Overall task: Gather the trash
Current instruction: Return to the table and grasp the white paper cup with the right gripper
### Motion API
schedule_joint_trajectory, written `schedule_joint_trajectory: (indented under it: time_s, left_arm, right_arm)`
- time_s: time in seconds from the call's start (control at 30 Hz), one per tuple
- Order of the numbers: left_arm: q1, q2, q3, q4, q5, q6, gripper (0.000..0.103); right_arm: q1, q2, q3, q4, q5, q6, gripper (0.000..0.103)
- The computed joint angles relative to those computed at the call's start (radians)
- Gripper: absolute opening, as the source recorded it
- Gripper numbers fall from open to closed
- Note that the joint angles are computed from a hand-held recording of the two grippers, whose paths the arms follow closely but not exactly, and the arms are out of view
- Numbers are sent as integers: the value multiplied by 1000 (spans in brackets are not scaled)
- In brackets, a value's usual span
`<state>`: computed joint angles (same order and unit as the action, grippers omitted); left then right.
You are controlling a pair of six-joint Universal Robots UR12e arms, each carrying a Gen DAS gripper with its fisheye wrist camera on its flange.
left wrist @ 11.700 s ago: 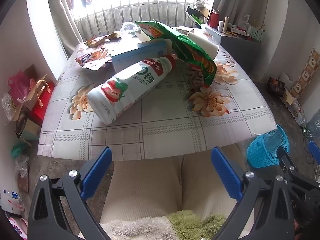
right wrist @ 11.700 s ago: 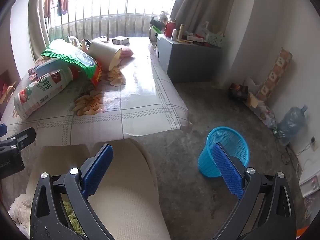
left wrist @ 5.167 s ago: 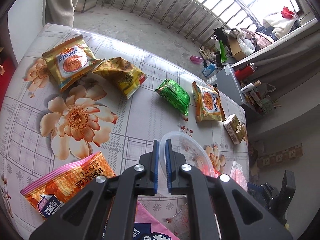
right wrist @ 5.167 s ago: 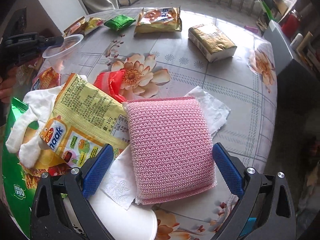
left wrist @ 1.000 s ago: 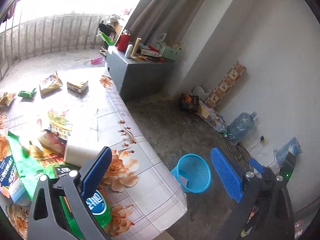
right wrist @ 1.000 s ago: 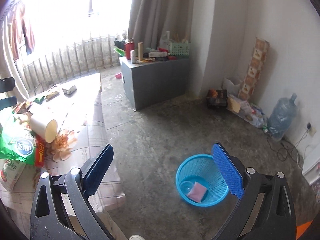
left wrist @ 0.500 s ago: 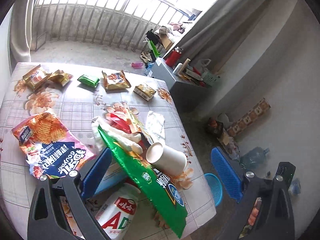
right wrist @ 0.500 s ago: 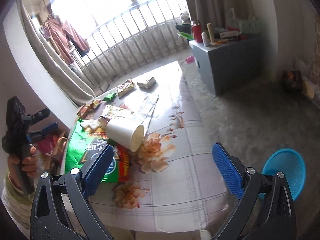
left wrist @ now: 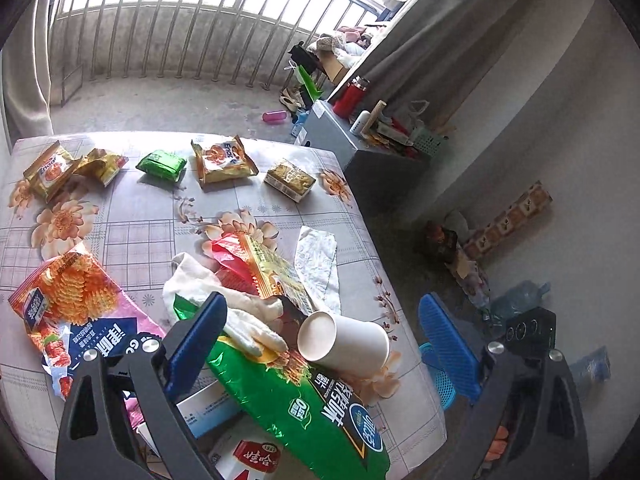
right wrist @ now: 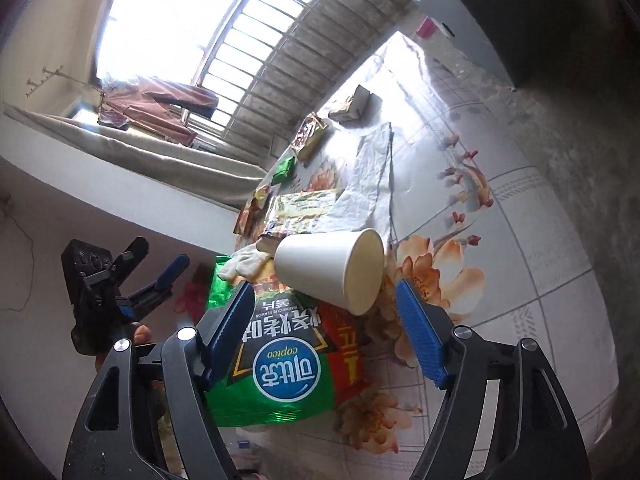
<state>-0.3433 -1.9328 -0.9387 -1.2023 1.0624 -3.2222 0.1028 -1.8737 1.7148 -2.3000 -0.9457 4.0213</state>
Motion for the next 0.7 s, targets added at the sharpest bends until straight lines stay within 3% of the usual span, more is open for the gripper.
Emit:
schedule_joint_trajectory:
  time_s: [0.13, 0.4, 0.7]
  left_arm:
    - [-23, -67, 106, -128, 59, -22, 87]
    - [-47, -227, 359, -382, 157, -94, 73]
    - [-47, -327, 517, -525, 206, -171, 60]
  right_arm:
    - [-27, 21, 35, -75, 109, 97, 62]
    - [-48, 40, 70, -150, 203, 168, 58]
    - [-62, 51, 88, -193, 270, 203, 50]
